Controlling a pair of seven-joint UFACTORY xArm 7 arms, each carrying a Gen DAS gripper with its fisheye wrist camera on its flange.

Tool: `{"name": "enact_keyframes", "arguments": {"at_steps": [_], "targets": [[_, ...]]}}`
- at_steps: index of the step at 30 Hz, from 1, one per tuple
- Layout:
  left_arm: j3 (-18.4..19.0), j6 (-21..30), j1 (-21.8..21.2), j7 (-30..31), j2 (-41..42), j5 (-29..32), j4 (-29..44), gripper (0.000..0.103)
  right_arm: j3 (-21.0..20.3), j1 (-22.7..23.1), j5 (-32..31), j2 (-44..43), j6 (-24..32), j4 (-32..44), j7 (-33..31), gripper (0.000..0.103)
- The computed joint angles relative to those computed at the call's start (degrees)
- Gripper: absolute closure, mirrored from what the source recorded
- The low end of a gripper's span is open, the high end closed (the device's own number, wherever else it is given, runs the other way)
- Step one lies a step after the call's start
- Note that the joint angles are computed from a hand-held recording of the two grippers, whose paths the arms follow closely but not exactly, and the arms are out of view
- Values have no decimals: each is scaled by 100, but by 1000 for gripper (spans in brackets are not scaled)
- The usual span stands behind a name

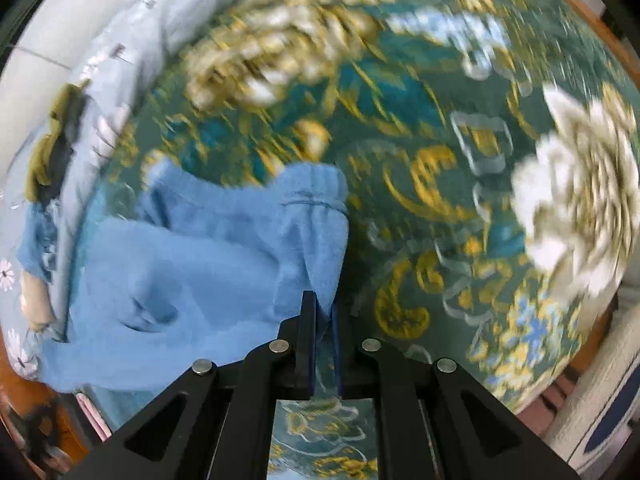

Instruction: Fold clothes

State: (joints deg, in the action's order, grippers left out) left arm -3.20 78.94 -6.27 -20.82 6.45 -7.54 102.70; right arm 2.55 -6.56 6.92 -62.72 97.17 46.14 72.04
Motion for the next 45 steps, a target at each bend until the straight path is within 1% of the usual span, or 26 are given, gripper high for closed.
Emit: {"name": "enact_keyframes", "arguments": {"at_steps": [2, 5, 6, 7, 9, 13, 15, 17, 18, 19, 20, 21, 22, 24, 26, 29, 30, 31, 32, 33, 37, 41, 43, 45], "targets": [[133, -2, 135, -231, -420, 23, -894, 100, 44, 8, 158, -135, 109, -158, 148, 96], [287, 119, 356, -634, -825, 12, -1893, 100, 90, 60, 203, -152, 217, -189, 205, 96], [325, 116, 423, -721, -901, -53, -2102, 101, 87, 86, 188, -120, 233, -168, 180, 96], [335, 51, 458, -724, -914, -161, -2159, 101, 80, 111, 164, -74, 250, -133, 142, 96], [316, -90, 478, -615, -822, -310, -2091, 101, 75, 138, 93, 20, 260, -41, 64, 96], [222, -261, 447, -267, -190, -625, -1425, 100, 103, 125, -87, 180, 326, 219, -33, 96], [159, -229, 403, -147, 176, -555, -1045, 99, 132, 105, -198, 256, 406, 376, -70, 95], [101, -152, 339, -26, 575, -398, -615, 97, 156, 44, -340, 259, 488, 516, -66, 89], [84, -115, 301, 20, 743, -282, -448, 94, 168, 17, -397, 238, 494, 548, -65, 80], [75, -92, 264, 43, 885, -175, -313, 89, 179, 0, -441, 216, 472, 549, -74, 66], [71, -98, 233, 53, 992, -93, -220, 86, 165, -8, -500, 238, 421, 550, -118, 61], [67, -119, 210, 64, 1079, -43, -159, 77, 134, -11, -570, 294, 350, 553, -194, 58], [59, -135, 196, 78, 1146, -26, -121, 70, 104, -16, -637, 350, 278, 556, -272, 58], [42, -182, 171, 96, 1223, -25, -99, 66, 40, -28, -759, 481, 118, 556, -444, 58], [30, -309, 129, 88, 1220, 4, -146, 65, -39, -15, -841, 680, -86, 534, -665, 58], [-2, -484, 135, 60, 1195, -168, -223, 66, -110, 0, -874, 980, -315, 564, -952, 58], [-10, -511, 136, 50, 1196, -215, -229, 70, -117, 1, -870, 1069, -371, 585, -1021, 58], [-19, -522, 136, 46, 1204, -254, -225, 83, -121, 1, -859, 1148, -427, 607, -1076, 58], [-27, -532, 136, 42, 1213, -294, -220, 92, -118, -3, -845, 1213, -474, 629, -1113, 58], [-30, -535, 129, 28, 1221, -305, -215, 97, -104, -11, -822, 1252, -518, 641, -1121, 58], [-8, -653, 150, -84, 1039, -384, -314, 98, -41, -3, -717, 1377, -720, 670, -1093, 58], [41, -868, 222, -224, 652, -486, -550, 98, -97, 59, -694, 1537, -996, 745, -1259, 58], [141, -946, 268, -368, 225, -266, -902, 98, -190, 113, -659, 1658, -1179, 747, -1458, 58], [222, -801, 318, -521, 89, 40, -1071, 98, -290, 163, -602, 1804, -1359, 741, -1697, 58]]}}
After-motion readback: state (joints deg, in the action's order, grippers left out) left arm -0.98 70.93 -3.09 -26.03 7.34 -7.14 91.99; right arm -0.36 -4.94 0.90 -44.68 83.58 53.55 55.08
